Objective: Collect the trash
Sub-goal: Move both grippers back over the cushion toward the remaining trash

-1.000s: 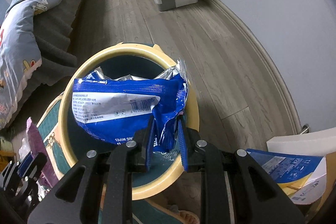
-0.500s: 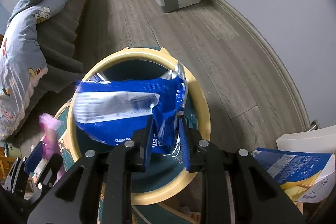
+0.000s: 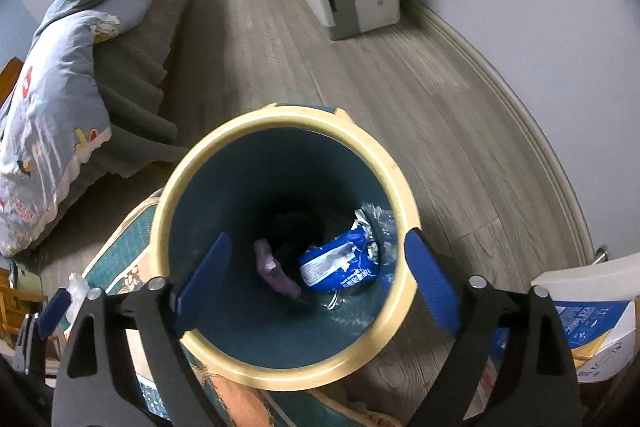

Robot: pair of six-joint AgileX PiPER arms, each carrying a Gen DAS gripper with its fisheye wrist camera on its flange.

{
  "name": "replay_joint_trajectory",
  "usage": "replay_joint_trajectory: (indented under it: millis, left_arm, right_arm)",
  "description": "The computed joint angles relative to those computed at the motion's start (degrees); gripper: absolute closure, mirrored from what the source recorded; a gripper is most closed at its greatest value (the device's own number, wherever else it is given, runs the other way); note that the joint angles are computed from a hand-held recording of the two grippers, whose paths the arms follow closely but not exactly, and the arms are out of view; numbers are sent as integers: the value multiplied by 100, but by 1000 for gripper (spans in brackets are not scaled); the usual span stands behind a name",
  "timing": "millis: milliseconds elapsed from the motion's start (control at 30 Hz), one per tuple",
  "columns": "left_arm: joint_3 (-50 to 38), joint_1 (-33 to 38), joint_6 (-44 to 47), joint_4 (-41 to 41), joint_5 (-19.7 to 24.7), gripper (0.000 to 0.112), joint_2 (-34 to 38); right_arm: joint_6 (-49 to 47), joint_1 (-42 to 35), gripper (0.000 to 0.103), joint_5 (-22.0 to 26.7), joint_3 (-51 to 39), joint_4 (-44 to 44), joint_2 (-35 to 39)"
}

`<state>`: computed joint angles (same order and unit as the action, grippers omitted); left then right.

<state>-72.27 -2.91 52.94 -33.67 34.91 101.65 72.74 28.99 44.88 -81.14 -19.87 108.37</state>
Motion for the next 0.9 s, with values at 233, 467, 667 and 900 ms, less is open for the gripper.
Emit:
replay_joint_trajectory:
  millis: [233,467,667,900]
  left_arm:
    - [392,638,421,-143,43,20,-700]
    - [520,1437,783,-367,471,19,-1192]
    - [574,2237,1314,-649,846,19,-1436]
    - [660,3010,1612,-722,1036,19,-1438]
  right_arm:
    - [27,469,9,266,-551,-448,82]
    - [-48,915,6,762,-1180,-690,152]
    - [78,1284,6,1123,-1566,-1013,205]
    - [-75,1694,6,1406,-2311,-939,566]
